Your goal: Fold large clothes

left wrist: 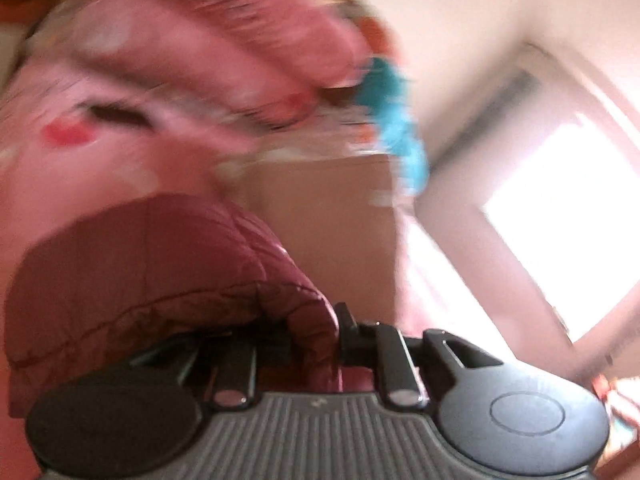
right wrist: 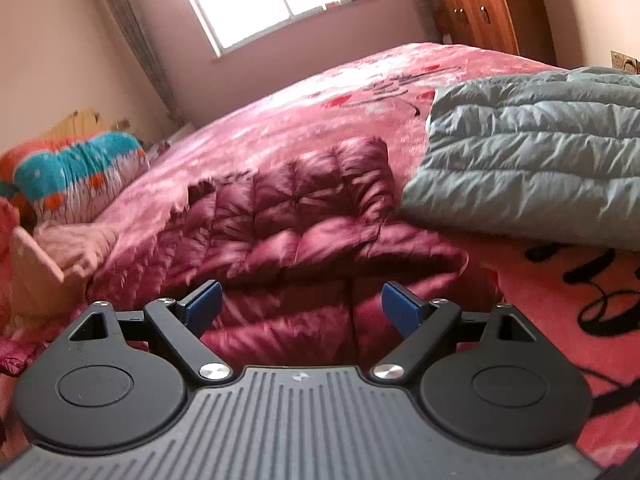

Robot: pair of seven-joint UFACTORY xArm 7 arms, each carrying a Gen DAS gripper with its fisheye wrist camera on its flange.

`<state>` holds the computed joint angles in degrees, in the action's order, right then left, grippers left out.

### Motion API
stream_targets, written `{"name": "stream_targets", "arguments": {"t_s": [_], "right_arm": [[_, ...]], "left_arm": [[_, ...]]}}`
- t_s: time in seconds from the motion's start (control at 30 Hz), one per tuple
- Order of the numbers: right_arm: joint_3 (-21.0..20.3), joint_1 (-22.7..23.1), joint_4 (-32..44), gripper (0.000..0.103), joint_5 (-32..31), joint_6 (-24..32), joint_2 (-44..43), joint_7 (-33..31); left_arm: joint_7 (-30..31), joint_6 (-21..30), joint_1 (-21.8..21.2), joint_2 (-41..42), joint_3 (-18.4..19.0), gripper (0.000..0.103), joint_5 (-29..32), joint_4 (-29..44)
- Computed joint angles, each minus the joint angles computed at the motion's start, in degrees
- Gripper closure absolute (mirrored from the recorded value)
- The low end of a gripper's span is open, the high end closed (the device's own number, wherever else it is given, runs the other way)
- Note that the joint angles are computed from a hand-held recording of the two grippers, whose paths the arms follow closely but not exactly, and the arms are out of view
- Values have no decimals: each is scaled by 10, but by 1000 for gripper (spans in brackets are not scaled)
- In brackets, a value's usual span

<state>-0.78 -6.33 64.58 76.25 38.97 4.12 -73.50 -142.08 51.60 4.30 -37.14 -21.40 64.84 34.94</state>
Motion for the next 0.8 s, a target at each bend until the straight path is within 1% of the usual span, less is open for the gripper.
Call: {"name": "stream_targets", "arguments": {"t_s": [0.07, 0.13, 0.2, 0.27, 0.33, 0.47, 0.5, 0.53, 0.57, 0.6, 0.63, 0.67, 0.7, 0.73, 0.77, 0.8], "right_arm": [[-2, -4, 14, 0, 11, 11, 10, 6], [-1, -9, 28, 0, 18, 17, 20, 16], [0, -14, 42, 0, 22, 22, 29, 30], [1, -22, 57, 0, 32, 33, 38, 37], [3, -27, 69, 0, 39, 33, 47, 41], [7, -41, 94, 0, 48, 39, 65, 65], [7, -46, 99, 0, 50, 44, 69, 69], [8, -50, 105, 0, 52, 46, 74, 74], [9, -53, 111, 0, 52, 47, 78, 79], [10, -56, 116, 0, 51, 49, 82, 84], [11, -60, 122, 0, 49, 52, 86, 90], [13, -62, 124, 0, 48, 52, 87, 95], [14, -64, 127, 0, 47, 54, 89, 100], [15, -66, 130, 0, 44, 56, 92, 105], [16, -69, 129, 0, 42, 61, 91, 109], [16, -71, 132, 0, 40, 65, 94, 114]], "left_arm": [[26, -27, 15, 40, 2, 87, 59, 48], [54, -56, 18, 95, 9, 87, 120, 107], [83, -85, 12, 161, 16, 87, 176, 178], [109, -123, 0, 226, 26, 86, 217, 245], [158, -166, -19, 297, 35, 86, 235, 317], [295, -244, -60, 434, 49, 86, 202, 441], [340, -264, -68, 467, 49, 86, 177, 467], [386, -281, -74, 491, 49, 83, 147, 484], [442, -297, -77, 516, 47, 76, 108, 499], [493, -302, -81, 539, 40, 72, 69, 512], [534, -306, -83, 555, 35, 64, 36, 520], [558, -311, -86, 566, 34, 56, 16, 521], [574, -316, -89, 571, 36, 53, 4, 520], [580, -316, -97, 572, 39, 46, 0, 516], [583, -311, -107, 569, 43, 35, -4, 511], [594, -318, -105, 564, 47, 30, -18, 503]]}}
